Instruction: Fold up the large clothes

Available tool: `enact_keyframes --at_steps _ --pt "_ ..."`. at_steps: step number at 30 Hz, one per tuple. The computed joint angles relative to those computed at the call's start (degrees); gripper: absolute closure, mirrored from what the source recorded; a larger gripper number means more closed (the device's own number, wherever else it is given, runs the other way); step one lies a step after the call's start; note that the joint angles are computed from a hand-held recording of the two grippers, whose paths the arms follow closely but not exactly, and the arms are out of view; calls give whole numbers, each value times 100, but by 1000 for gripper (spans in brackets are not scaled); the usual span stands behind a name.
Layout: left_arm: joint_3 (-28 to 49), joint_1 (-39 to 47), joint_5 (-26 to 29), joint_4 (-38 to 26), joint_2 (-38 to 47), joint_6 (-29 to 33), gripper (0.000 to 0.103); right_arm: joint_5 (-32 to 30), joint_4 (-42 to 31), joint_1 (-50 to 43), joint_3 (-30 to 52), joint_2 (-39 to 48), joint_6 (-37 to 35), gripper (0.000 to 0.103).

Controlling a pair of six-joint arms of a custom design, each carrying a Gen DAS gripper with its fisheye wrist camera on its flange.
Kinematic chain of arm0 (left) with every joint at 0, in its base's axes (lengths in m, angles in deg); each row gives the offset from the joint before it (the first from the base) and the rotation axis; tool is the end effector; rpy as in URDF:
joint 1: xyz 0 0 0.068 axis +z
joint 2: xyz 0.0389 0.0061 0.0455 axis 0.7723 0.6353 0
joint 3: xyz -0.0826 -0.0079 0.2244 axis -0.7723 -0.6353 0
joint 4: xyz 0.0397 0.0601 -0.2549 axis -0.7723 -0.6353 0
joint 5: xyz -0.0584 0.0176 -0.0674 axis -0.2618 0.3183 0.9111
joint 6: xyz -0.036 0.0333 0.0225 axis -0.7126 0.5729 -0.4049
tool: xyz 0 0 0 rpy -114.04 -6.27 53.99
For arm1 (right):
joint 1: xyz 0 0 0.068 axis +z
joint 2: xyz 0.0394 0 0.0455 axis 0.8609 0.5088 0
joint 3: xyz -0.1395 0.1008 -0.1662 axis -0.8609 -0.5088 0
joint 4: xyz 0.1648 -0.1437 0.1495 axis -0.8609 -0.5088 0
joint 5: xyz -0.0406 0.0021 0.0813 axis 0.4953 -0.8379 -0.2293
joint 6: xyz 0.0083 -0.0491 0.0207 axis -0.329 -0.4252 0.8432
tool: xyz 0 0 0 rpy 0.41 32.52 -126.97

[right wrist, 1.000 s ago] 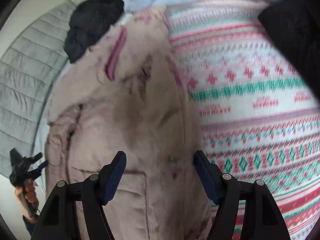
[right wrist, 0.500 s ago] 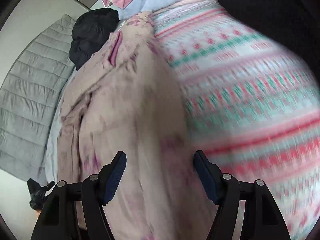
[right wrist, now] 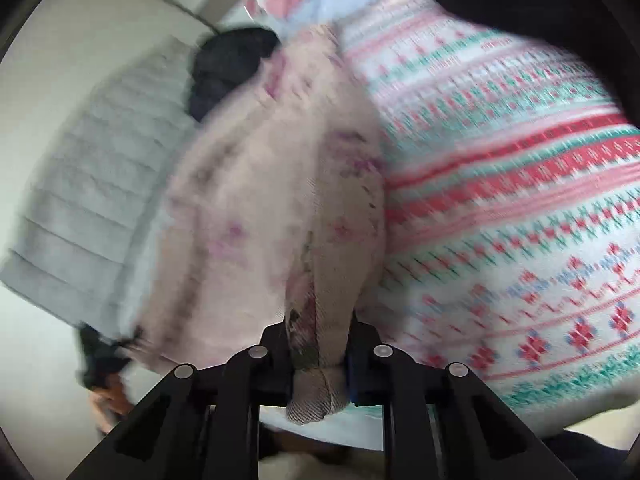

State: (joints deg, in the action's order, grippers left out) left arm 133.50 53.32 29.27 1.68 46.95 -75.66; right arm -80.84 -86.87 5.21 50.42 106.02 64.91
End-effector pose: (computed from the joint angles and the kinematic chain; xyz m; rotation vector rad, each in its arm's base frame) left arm 0.4449 -0.0015 0.1706 0.1850 2.5767 -0.9127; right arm 0.1301 -0.1332 0.1362 0.8453 2.1280 0.7475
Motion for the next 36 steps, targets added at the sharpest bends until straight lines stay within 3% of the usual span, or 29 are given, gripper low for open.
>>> enact_keyframes --at_steps 2,6,10,12,15,17,18,19,24,27,32,33,34,36 --pt "85 -3 107 54 -213 -222 77 -369 -65 -102 172 -312 275 87" --pt "124 -117 55 57 -745 -560 78 -490 -103 -44 335 -1211 1015 88" --pt "-557 -120 176 741 -1026 -990 77 -486 353 -306 -78 -1451 1467 88" --pt "-743 -128 239 930 -804 -1103 73 -155 851 -235 -442 -1006 1442 85" --pt "-891 -205 31 1099 -421 -1219 66 437 1260 95 -449 356 1423 79" --pt "-938 -186 28 1133 -291 -1211 48 413 1465 -36 -498 736 1499 71" --pt "-938 -150 98 1095 -265 -1185 45 363 1526 -125 -519 839 1488 69" --pt "-988 -105 206 1148 -248 -1196 44 316 1573 -210 -537 952 1459 63" --pt "-1472 -70 516 1713 -470 -1266 44 308 2021 7 -900 820 1687 61" --pt "-1662 -182 603 2003 -588 -1378 45 592 2228 493 -985 466 1953 65" --pt "-1744 -465 39 2137 -691 -1403 47 792 2351 656 -1286 -70 2115 83" --pt "-1785 -550 -234 2153 -749 -1301 53 869 2341 713 -1291 -96 2122 85" --pt "-1815 -628 -557 2144 -809 -1196 75 881 2327 711 -1309 -168 2143 86" --pt "-1808 -630 -655 2113 -832 -1178 77 625 2163 448 -1328 -398 2067 88"
